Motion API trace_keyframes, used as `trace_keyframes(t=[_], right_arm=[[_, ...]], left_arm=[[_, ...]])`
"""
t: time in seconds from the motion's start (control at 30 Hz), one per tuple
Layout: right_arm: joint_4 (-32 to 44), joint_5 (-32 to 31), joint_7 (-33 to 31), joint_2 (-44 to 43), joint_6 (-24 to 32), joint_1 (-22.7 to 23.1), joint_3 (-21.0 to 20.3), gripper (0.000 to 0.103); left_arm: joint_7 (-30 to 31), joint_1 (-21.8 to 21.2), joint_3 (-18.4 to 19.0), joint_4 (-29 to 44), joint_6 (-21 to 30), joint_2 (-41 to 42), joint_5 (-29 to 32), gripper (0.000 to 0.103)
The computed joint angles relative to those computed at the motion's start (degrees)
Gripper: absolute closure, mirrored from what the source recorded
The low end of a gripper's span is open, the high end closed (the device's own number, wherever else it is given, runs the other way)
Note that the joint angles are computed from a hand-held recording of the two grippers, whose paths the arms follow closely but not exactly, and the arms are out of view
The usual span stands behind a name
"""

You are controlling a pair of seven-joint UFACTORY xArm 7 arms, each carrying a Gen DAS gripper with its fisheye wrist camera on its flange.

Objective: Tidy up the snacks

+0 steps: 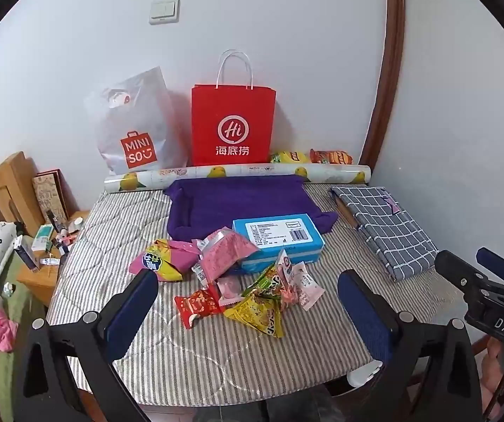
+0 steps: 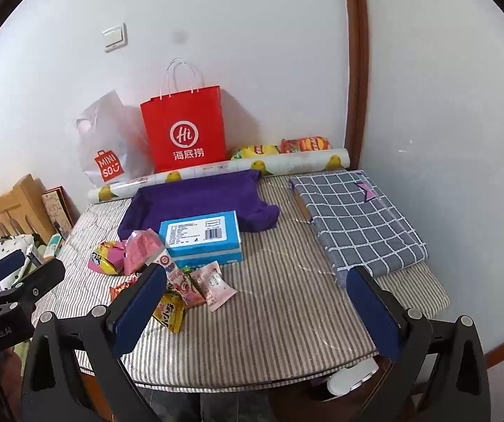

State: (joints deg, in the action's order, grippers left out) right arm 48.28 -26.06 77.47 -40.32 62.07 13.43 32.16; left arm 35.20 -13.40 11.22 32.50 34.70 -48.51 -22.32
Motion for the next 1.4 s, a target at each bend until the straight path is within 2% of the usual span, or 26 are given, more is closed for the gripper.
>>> trace_keyframes(t=[1.4], right_arm=[[1.08, -1.44, 0.05, -0.24, 0.59, 0.4, 2.01, 0.002]], left_arm=[[0.91, 0.06, 0.23, -0.8, 0.52, -1.39, -0.4, 0.0]])
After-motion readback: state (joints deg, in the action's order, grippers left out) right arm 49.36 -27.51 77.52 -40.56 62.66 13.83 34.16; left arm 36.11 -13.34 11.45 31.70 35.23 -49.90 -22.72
